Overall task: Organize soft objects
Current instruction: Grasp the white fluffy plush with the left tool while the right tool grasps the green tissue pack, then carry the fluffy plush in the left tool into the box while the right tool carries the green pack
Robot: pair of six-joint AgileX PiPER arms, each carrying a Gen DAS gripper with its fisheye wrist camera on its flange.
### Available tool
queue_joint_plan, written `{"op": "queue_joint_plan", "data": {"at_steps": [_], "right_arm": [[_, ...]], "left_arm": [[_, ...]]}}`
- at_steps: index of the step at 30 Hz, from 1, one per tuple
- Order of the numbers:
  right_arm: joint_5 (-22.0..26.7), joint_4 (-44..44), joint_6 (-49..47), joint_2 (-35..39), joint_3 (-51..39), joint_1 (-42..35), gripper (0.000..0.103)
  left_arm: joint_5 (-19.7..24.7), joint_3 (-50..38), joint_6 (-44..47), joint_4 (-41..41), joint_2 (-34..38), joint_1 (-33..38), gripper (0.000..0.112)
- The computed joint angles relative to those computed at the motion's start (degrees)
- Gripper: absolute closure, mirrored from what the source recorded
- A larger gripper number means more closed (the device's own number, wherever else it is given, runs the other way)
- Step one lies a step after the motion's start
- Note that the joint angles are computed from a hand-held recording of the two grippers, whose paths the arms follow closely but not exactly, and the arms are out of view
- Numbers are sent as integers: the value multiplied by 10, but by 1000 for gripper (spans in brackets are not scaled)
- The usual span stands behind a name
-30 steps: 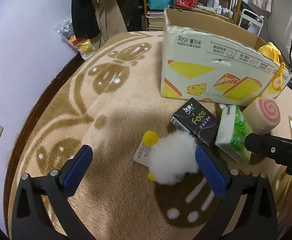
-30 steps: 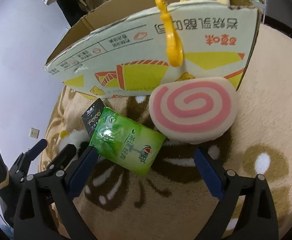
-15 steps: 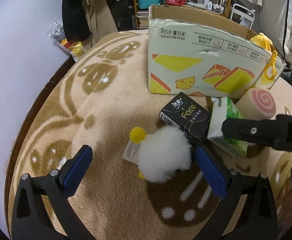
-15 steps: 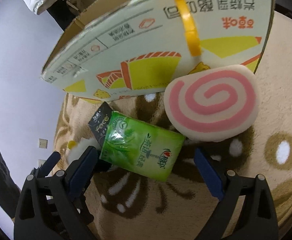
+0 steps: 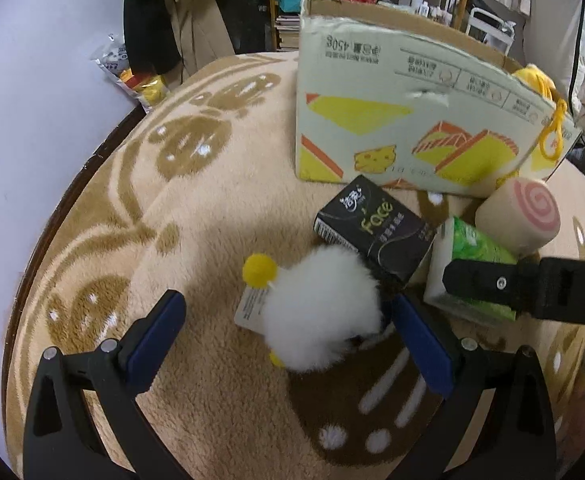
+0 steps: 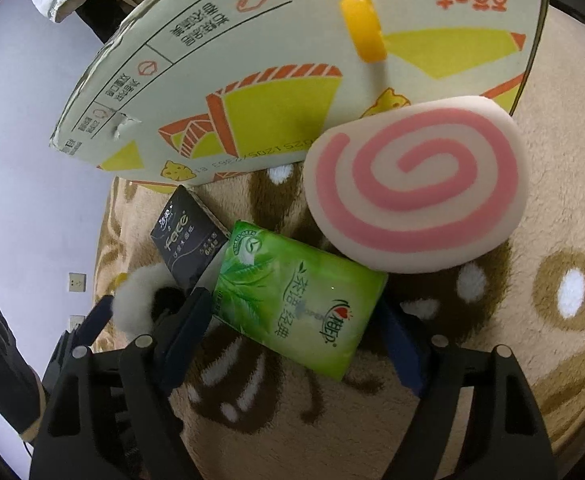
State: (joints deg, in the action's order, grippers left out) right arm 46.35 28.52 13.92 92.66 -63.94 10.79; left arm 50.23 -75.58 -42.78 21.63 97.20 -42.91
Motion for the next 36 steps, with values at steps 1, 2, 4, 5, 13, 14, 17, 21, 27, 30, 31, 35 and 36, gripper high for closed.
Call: {"op": "queue_joint_plan", "data": {"at_steps": [1, 2, 4, 5, 13, 14, 17, 21, 27, 30, 31, 35, 36], "right_arm": [[0, 7, -9, 0, 3, -4, 18], [-4, 12, -12, 3, 3, -5, 18], [2, 18, -16, 3, 4, -11, 19], [4, 16, -16, 1, 6, -14, 20], [9, -81, 61, -9, -1, 25, 22], [10, -98, 74, -16, 0, 36, 23], [6, -105, 80, -30, 9, 44, 24], [25, -93, 72, -48, 21, 33, 24], [40, -70, 21, -110, 46, -3, 24], [45, -94, 16, -151, 44, -8, 24], [47, -100, 19, -162, 42, -9, 24], [58, -78, 0, -194, 35, -33, 24], [61, -85, 7, -199, 28, -29, 24]], "left_arm": [[-2, -1, 6, -5, 2, 2, 11], [-1, -2, 10, -8, 4, 2, 14], [-4, -2, 22, -23, 6, 4, 21], [-8, -2, 34, -36, 8, 8, 25], [-27, 19, 26, -40, -13, 9, 70], [-26, 22, 30, -51, -15, 14, 72], [-27, 30, 33, -69, -23, 24, 77], [-27, 33, 45, -82, -43, 24, 78], [18, 25, -6, -19, -82, -14, 78], [22, 27, -27, -6, -112, -17, 78], [25, 27, -34, -2, -123, -18, 78], [42, 24, -55, 23, -152, -28, 78], [49, 22, -63, 26, -159, -28, 78]]}}
